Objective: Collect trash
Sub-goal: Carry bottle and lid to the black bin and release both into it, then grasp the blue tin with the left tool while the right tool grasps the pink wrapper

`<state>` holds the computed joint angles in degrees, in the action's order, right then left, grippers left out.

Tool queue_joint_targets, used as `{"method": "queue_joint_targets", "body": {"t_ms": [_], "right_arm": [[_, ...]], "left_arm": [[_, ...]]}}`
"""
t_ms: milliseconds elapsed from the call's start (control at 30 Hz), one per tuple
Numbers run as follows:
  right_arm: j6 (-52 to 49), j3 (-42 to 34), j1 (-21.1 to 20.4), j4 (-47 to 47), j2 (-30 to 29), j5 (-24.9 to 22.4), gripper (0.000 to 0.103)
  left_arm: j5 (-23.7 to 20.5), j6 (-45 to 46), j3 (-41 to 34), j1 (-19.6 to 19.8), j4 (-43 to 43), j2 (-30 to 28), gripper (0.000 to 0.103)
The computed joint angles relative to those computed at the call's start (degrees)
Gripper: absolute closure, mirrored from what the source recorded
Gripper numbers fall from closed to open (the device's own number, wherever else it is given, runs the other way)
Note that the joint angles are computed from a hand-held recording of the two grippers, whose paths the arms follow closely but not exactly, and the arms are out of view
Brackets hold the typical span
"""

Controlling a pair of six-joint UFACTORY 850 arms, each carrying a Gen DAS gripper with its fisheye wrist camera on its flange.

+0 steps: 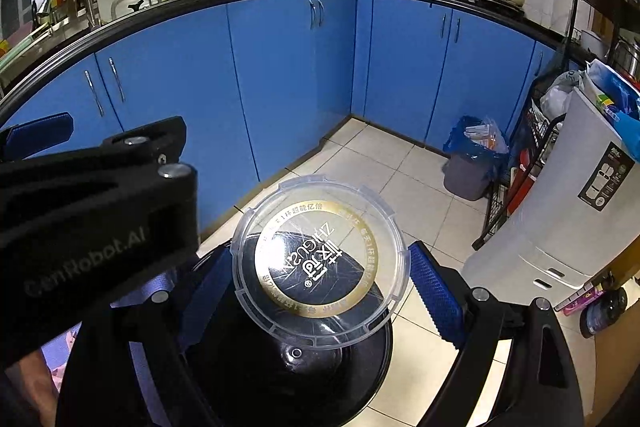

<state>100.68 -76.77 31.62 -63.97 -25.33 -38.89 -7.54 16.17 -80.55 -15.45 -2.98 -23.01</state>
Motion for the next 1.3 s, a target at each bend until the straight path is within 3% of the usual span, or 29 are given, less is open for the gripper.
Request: {"method": "queue_joint_targets", "body": {"t_ms": [400,733,1200,1300], "right_arm": [[-2.57,-0.39,-0.42,3.32,0.38,1.79,0.016],[-2.87,0.11,-0.07,3.11,1.05,2.17,0.010],[-4.52,-0.91,2.25,3.43,1.54,-0.09,0.010],[-5.71,-2.22,3.45,4.16,0.82,-0.30,0.010]], "left_arm": [[-0.17,-12.90,-0.07,0.69,12.08,0.17,0.008],[-0.35,-16.67,0.06,1.49,14.90,0.53,0.005],[0.35,-11.94,3.61,4.90,9.40,3.99,0.004],[0.17,-6.13,4.99,6.63,3.02,5.34,0.004]]}}
